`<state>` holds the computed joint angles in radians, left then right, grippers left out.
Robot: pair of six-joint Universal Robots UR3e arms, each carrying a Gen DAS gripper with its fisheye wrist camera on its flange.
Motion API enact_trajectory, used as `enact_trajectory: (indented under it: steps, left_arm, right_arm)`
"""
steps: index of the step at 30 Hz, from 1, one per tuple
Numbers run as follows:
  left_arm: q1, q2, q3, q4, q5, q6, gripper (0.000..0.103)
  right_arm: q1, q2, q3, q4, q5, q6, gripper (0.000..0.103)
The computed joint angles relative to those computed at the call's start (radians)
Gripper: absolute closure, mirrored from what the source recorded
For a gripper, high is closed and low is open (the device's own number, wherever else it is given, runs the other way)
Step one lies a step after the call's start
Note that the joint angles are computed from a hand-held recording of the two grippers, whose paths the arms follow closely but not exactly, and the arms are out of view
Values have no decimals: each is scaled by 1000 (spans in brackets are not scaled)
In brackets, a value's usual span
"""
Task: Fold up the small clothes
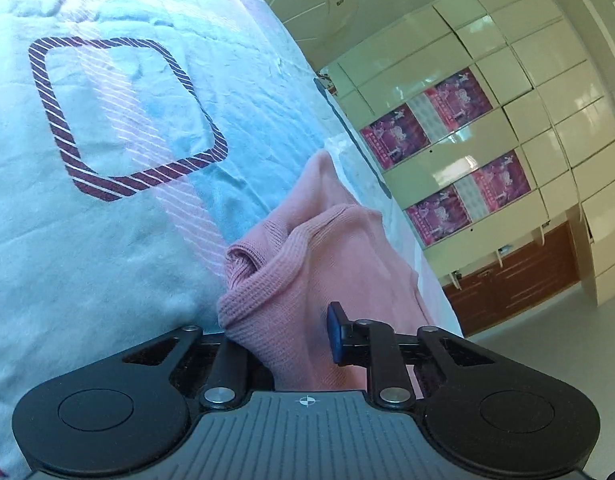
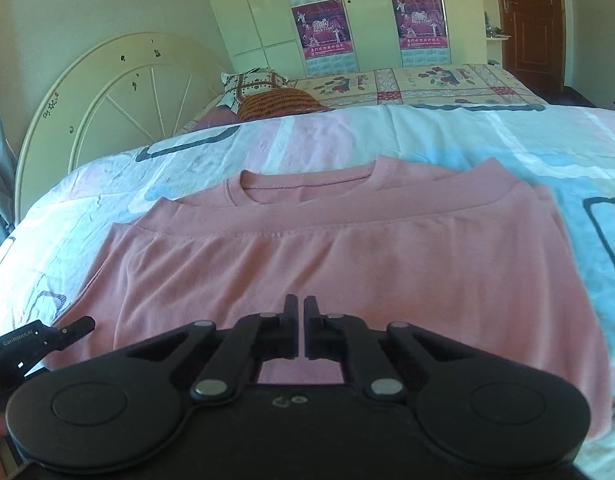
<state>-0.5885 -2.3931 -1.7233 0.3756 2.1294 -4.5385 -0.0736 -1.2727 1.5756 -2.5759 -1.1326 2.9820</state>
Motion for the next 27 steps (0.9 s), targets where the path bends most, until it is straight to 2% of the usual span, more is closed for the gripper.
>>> enact_trajectory:
  steps: [4, 6, 8, 11, 13, 14, 15, 17, 19, 20, 21, 24, 27]
  left_arm:
    - [49, -28, 28, 34, -65, 17, 82]
    - [74, -30, 26, 47, -102, -5, 95]
    - [71, -55, 24, 157, -91, -37, 95]
    - [58, -42, 61, 128, -69, 55, 95]
    - [57, -32, 98, 23, -50, 73, 94]
    - [63, -20, 88, -22, -50, 50, 85]
    - [70, -21, 84, -37, -52, 11, 67]
    - [72, -67, 103, 30, -29, -14, 66]
    - [75, -70, 151, -38, -20, 0, 66]
    - [77, -74, 175, -63, -20, 10, 68]
    - [87, -80, 194, -61, -38, 26, 97]
    - [82, -83, 252, -40, -21, 101, 95]
    - [73, -94, 403, -101, -34, 189, 96]
  right_arm:
    - [47, 74, -65, 4, -29, 18, 100]
    - [61, 101, -84, 6, -33, 25, 100]
    - [86, 137, -128, 42, -82, 28, 101]
    - [88, 134, -115, 23, -86, 40, 100]
    - [66, 101, -67, -20, -24, 44, 100]
    - [60, 94, -56, -29, -2, 41, 100]
    - [59, 97, -54, -33, 14, 39, 100]
    - [57, 119, -75, -11, 42, 35, 100]
    - [81, 166, -144, 62, -7, 20, 103]
    - [79, 180, -141, 46, -2, 17, 103]
    - [71, 186, -137, 32, 14, 10, 103]
    - [54, 192, -142, 43, 44, -12, 103]
    - [28, 195, -134, 49, 94, -19, 103]
